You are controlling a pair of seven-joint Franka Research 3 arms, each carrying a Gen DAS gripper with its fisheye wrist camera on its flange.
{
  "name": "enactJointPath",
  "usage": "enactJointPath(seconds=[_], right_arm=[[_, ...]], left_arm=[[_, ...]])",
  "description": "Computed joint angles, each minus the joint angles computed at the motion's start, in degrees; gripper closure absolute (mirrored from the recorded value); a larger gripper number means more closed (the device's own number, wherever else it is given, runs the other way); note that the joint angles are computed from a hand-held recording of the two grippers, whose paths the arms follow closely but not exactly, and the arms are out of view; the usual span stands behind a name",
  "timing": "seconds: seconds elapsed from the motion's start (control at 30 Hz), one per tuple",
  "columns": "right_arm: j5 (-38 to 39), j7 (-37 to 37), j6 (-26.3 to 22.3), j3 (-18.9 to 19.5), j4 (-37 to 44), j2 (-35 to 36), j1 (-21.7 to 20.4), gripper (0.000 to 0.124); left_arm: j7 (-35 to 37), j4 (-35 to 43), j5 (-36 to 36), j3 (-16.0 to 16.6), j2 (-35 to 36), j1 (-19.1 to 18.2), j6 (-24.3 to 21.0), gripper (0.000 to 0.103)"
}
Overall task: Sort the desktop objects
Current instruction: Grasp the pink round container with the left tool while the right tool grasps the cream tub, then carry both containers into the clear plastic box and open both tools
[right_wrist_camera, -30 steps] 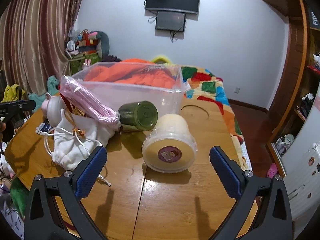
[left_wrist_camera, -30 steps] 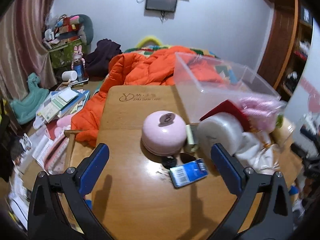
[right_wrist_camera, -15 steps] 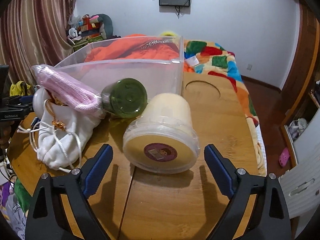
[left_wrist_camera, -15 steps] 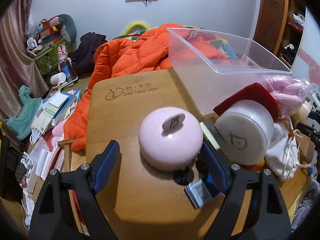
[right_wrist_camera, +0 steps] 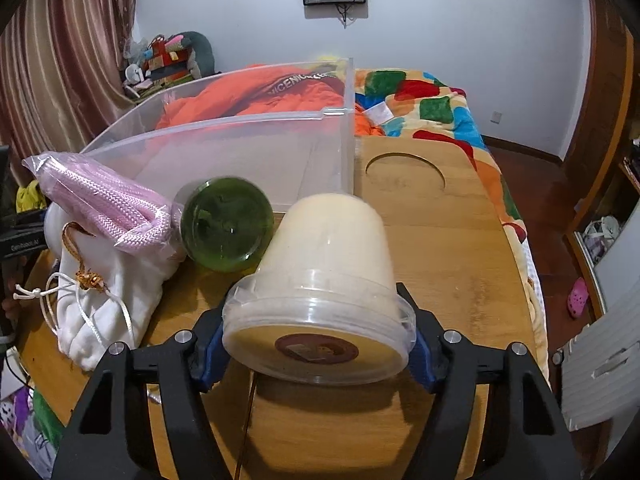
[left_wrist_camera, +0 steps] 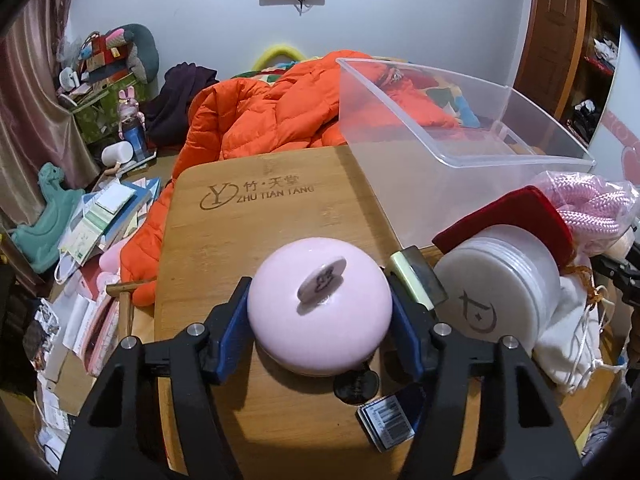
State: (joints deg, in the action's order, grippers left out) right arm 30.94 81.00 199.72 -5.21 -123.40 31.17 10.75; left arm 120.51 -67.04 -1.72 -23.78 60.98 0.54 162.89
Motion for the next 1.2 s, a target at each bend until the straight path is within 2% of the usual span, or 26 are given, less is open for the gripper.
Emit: enactJointPath(seconds=[0.17, 0.4, 0.5, 0.63, 0.83, 1.0, 1.2], right_arm=[[-0.33, 0.07, 2.56, 0.99, -2.32, -0.84, -0.48, 0.057], [-4.52, 3.12, 5.50, 5.09, -6.06, -2.73, -4.95, 0.057], [-6.18, 4.57, 6.84, 5.90, -7.63, -3.74, -5.85, 0.057], [-6.09, 4.44, 8.90, 5.20, -9.35, -5.15, -4.52, 0.057], [-9.87, 6.15, 9.64, 6.41, -11.04, -7.13, -6.46, 0.058], [-9.78, 4.93, 10.58, 5.49, -12.22, -8.69, -5.54, 0.058], [-7.62, 0.71, 10.06, 3.90, -11.50, -10.56, -3.48, 0.058]], left_arm=[[0.07, -4.60, -0.31, -1.19, -2.15, 1.65, 2.95, 0.040], [-0.46, -13.01, -0.01, -4.55, -6.01, 5.77, 7.70, 0.040], [-0.34, -17.78, 0.94, -7.27, -7.89, 8.56, 11.15, 0.040], [-0.36, -22.89, 2.72, -12.77, -9.57, 13.44, 13.84, 0.040], [-2.40, -29.21, 7.19, -17.62, -12.26, 17.71, 19.14, 0.040], [-4.20, -31.05, 11.05, -22.53, -11.92, 21.53, 19.89, 0.040], [-6.46, -29.39, 15.04, -26.22, -10.20, 23.21, 18.27, 0.040]])
